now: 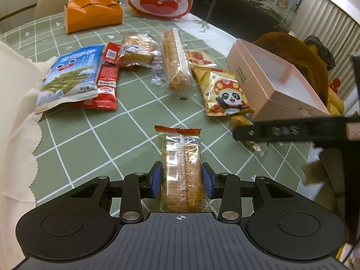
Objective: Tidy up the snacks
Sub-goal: 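Carry both snacks over the pink box and open both tools to drop them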
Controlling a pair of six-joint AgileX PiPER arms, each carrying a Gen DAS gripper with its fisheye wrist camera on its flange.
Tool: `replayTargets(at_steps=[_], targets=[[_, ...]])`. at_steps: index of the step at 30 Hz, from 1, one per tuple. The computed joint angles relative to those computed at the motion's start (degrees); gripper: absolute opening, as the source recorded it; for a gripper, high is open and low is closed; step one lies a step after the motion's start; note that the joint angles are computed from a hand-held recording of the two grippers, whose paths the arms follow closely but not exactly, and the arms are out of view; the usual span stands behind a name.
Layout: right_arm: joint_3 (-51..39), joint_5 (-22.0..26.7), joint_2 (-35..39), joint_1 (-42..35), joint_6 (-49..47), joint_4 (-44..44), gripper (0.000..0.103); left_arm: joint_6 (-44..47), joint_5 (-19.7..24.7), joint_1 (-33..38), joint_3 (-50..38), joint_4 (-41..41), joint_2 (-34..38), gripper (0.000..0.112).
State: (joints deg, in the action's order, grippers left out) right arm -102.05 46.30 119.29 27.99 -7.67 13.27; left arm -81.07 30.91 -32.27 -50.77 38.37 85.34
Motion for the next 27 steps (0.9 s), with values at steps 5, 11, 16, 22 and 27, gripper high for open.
replayTargets(at_steps=[5,11,16,22,27], targets=[[-4.97,1.59,2.97,2.23,0.94,-3.99,0.035,1.48,-0.84,0.87,0.19,-0.68,-0.06,0.043],[2.2,1.37,-2.63,1.65,-0.7,-0.86,0.025,3.51,-2.34,0.37,0.72,-1.75,-0.77,0.042],[13.99,0.14,-11.8,-1.44,-3.1,1.52,0.024,4.72,-2.27,-4.97,-0.35,-0.82,-0.83,0.042],[21.37,0.34,-20.12,-7.05,-2.03,1.94,0.024,4.47,-3.34,-8.26,-4.18,0.37,-0.12,0.042],[13.53,2.71,-22.24,-13.06,-6.52,6.16,0.024,19.2,-3.79,-3.11,-18.65,-5.8,2.57,0.042]])
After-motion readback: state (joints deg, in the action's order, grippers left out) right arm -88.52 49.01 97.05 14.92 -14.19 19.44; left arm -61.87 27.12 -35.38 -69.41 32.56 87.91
